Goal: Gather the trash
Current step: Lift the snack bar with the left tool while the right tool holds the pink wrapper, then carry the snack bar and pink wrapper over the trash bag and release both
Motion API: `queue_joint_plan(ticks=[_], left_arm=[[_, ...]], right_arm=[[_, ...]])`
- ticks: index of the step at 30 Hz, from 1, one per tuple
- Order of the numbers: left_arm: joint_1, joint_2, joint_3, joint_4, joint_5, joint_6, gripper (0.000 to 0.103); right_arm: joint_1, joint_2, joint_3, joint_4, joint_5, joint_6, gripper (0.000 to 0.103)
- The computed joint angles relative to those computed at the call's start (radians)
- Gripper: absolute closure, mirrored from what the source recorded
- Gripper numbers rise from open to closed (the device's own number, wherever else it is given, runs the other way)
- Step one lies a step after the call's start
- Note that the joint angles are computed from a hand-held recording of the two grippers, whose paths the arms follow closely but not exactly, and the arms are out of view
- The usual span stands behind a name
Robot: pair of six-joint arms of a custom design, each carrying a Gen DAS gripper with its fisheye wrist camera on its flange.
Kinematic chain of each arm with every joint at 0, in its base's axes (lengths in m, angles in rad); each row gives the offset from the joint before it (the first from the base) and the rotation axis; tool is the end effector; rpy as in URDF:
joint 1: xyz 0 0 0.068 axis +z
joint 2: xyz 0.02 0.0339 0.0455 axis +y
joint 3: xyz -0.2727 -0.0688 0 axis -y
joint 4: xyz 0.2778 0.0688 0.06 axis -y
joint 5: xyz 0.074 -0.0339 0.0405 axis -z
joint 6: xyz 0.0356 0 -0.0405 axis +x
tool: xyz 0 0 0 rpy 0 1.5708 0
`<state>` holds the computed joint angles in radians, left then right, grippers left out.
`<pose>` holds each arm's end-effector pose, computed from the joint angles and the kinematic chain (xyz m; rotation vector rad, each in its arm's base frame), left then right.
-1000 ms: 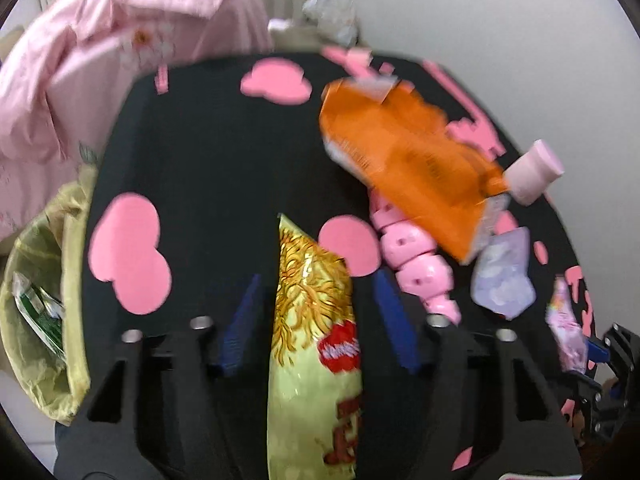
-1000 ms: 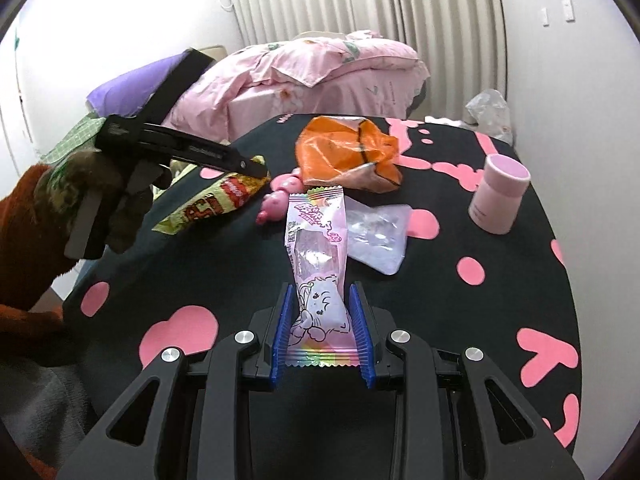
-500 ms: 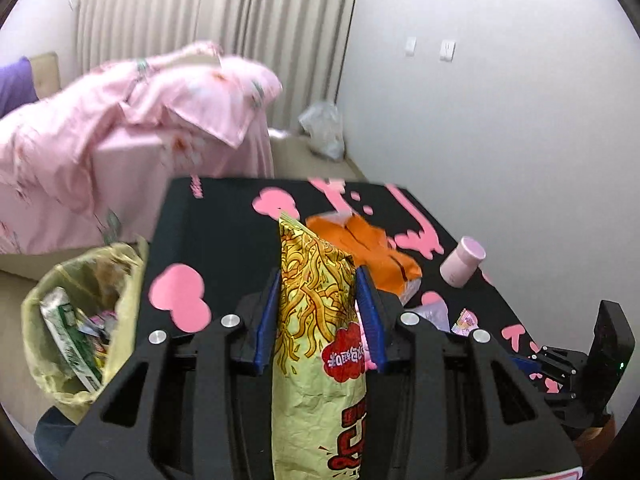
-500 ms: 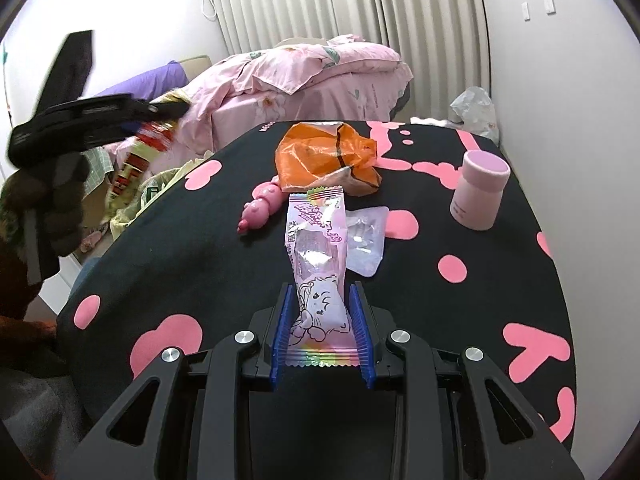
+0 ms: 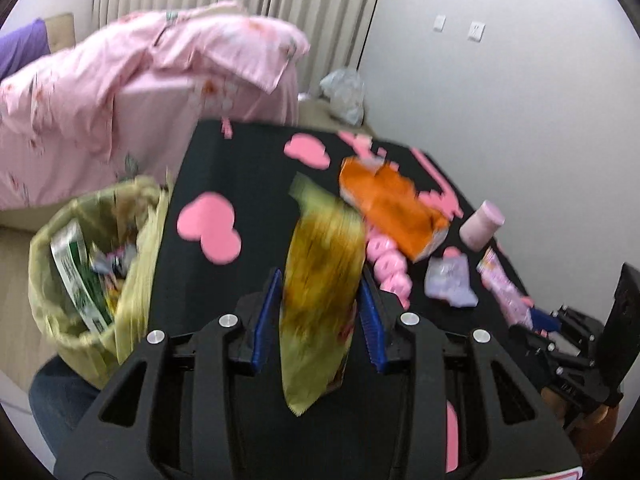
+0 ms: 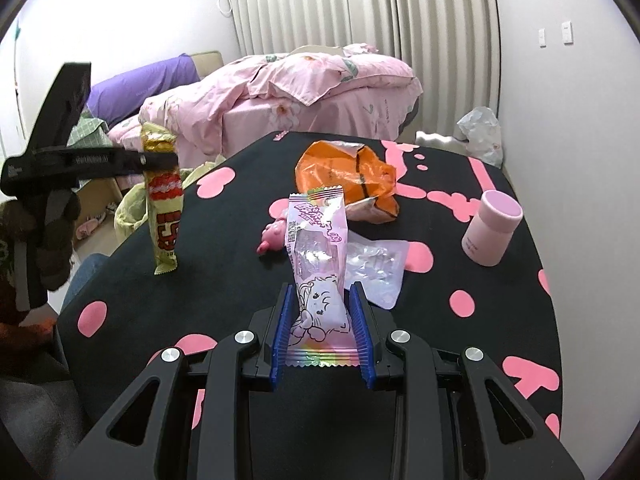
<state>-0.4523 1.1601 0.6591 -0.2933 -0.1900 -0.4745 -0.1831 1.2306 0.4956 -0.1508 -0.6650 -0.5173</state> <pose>0.2368 -0.1076 0.2050 -0.1180 2.3557 -0.2300 0.2399 -0.0221 0.1498 -0.6470 2.1711 0.4543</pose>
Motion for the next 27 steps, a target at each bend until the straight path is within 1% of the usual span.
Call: queue_joint_plan(ticks=[2, 4, 11, 13, 16, 19, 21, 22, 24, 27], left_arm=[[0.002, -0.018, -0.026, 0.01, 0.016, -0.011, 0.072], [-0.003, -0.055, -0.048, 0.016, 0.009, -0.007, 0.073], [0.025, -0.214, -0.09, -0.011, -0.029, 0.002, 0.073], [0.049, -0.297, -0.116, -0.017, -0.057, 0.012, 0.073], [0.116, -0.422, -0.137, -0.044, -0.103, 0.042, 0.073], [0.273, -0.534, -0.136, -0.102, -0.094, 0.081, 0.073], [0.396, -0.585, -0.142, -0.117, -0.069, 0.114, 0.073], [0.467, -0.597, -0.145, -0.117, -0.04, 0.135, 0.073], [0.62, -0.605, -0.16, -0.104, 0.061, 0.173, 0.073], [0.768, -0.586, -0.198, -0.048, 0.183, 0.206, 0.073]], right_arm=[[0.006, -0.012, -0.002, -0.011, 0.006, -0.005, 0.075], [0.011, -0.02, 0.0, -0.017, 0.008, -0.004, 0.075], [0.079, -0.06, 0.014, 0.01, 0.025, 0.042, 0.075], [0.118, -0.071, 0.028, 0.02, 0.038, 0.062, 0.075], [0.196, -0.061, 0.072, 0.044, 0.044, 0.104, 0.075], [0.293, -0.015, 0.144, 0.065, 0.061, 0.158, 0.075], [0.38, 0.047, 0.217, 0.073, 0.078, 0.207, 0.075], [0.406, 0.065, 0.24, 0.069, 0.085, 0.22, 0.075], [0.485, 0.126, 0.311, 0.054, 0.108, 0.245, 0.075], [0.619, 0.244, 0.427, 0.044, 0.163, 0.254, 0.075]])
